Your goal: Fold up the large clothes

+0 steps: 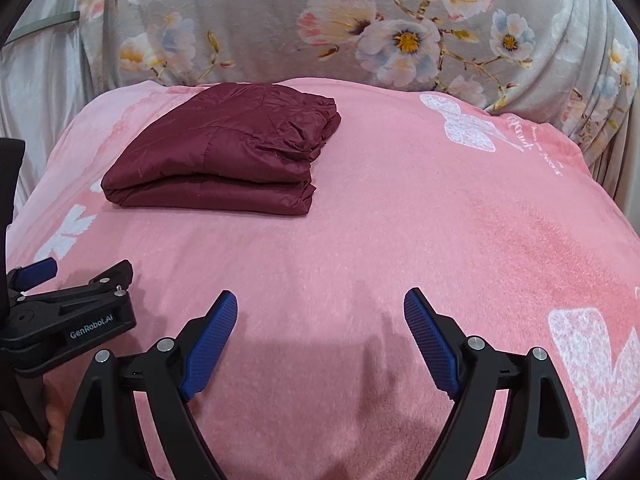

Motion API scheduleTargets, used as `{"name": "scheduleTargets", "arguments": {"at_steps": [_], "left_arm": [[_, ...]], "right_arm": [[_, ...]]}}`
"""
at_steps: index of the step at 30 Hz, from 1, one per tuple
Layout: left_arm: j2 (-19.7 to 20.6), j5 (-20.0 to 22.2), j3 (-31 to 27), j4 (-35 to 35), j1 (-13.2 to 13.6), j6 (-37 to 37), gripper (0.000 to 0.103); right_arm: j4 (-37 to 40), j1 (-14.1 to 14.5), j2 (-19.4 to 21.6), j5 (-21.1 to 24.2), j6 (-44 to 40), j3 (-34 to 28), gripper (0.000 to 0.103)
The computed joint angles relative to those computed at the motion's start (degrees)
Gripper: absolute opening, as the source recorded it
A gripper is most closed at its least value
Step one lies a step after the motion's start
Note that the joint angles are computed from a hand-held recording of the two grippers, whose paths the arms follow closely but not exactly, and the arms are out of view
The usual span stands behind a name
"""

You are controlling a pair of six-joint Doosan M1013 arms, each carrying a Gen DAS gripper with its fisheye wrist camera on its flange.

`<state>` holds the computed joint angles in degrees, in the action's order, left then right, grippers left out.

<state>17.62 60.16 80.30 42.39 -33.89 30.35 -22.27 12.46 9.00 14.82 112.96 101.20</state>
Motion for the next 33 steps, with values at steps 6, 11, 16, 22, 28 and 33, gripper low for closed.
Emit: {"name": "scheduleTargets", "arguments": {"at_steps": [6, 11, 16, 22, 28, 33], "left_arm": [[-0.1, -0.3, 0.6, 4.0, -1.1, -0.5, 0.098], [-0.1, -0.6, 0.7, 4.6, -1.3, -0.1, 0.098], [0.0, -0.9, 0.7, 5.1, -1.6, 0.1, 0.098], [0.2, -0.7, 0.6, 5.7, -1.9, 0.1, 0.098], [0.2, -0.6, 0.6, 5.9, -1.9, 0.0, 0.098], [0.3, 0.0, 0.4, 6.4, -2.1, -0.4, 0.098]], "right_arm": [[-1.9, 0.1, 0.0, 0.0, 1.7, 0.1, 0.083], [-2.3, 0.2, -0.1, -0.2, 2.1, 0.3, 0.083], [-3.6, 0.3, -0.2, -0.7, 2.5, 0.5, 0.083], [-6.1, 0.5, -0.3, -0.9, 4.5, 0.6, 0.083], [-5.7, 0.4, -0.3, -1.0, 4.1, 0.6, 0.083], [-6.0, 0.5, -0.3, -0.8, 4.5, 0.6, 0.083]]}}
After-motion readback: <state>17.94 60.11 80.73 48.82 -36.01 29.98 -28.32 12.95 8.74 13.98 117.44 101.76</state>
